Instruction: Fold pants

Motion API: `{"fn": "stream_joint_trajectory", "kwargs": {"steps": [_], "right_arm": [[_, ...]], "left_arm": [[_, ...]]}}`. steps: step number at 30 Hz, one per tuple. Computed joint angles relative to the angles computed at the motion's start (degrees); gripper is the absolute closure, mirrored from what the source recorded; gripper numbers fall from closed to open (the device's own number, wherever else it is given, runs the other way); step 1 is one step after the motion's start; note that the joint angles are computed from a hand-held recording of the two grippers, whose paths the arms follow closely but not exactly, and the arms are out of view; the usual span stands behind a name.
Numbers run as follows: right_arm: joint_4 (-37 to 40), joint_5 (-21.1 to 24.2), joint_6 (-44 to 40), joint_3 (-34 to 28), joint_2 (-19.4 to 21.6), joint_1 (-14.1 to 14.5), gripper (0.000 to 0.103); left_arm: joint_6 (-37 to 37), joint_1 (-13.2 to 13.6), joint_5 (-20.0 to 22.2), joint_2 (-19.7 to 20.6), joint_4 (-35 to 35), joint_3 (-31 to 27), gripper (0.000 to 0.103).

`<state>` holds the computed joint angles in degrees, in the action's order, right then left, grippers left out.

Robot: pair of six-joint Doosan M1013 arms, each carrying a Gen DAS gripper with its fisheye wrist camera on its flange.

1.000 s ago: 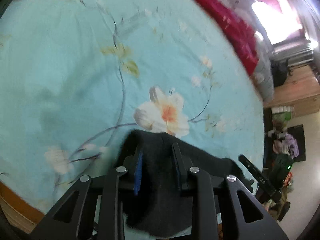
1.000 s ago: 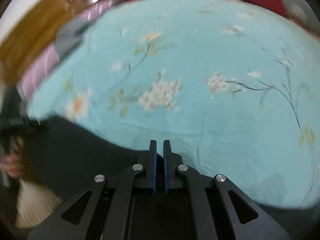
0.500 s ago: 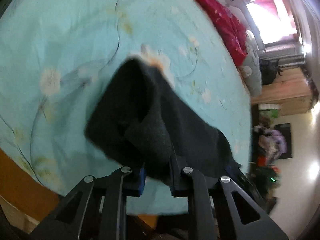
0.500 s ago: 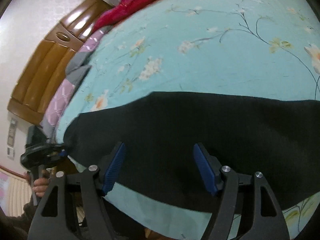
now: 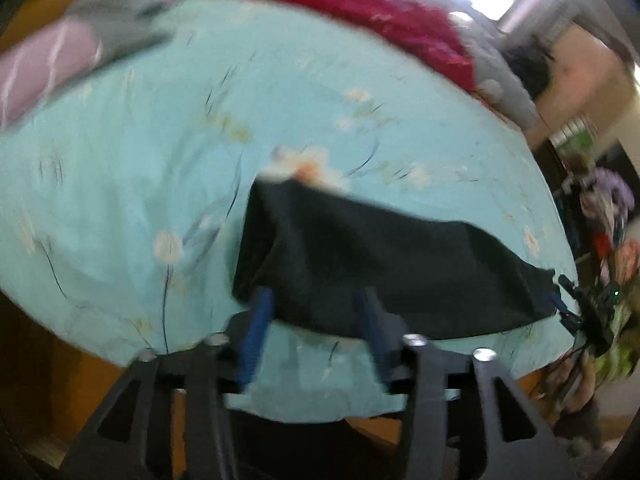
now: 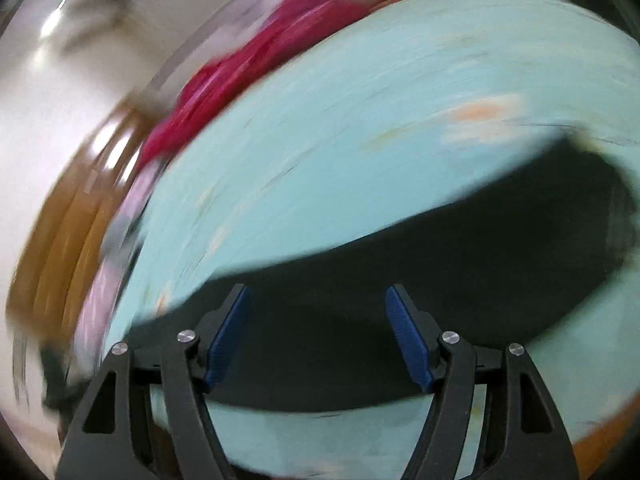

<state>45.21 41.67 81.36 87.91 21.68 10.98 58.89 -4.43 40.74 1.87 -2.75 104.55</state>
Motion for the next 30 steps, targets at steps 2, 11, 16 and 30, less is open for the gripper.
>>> {"fn": "stream_joint_trajectory", "kwargs": {"steps": [2,11,16,30], "right_arm": [[-2.24,-5.24,5.4,3.77,-2.27,-2.64,0.032],[15.38,-11.47,2.23,12.31,-4.39,-9.96,0.032],[26.23,-9.0,-9.42,11.36,-2.6,-10.68,0.036],[33.18,-3.81,-13.6,11.81,0.24,-12.69,0.064]], "left_arm": [[0.59,-1.33,-1.26,0.24,1.39,-1.63,0.032],[17.01,-9.05,14.08,19.54,-7.7,-25.04,0.031],[19.04,-12.66,22.85,30.65,-11.47,-39.36,0.031],[23.34,-21.63,44.21,53.63,-7.32,-76.72,0.033]]}}
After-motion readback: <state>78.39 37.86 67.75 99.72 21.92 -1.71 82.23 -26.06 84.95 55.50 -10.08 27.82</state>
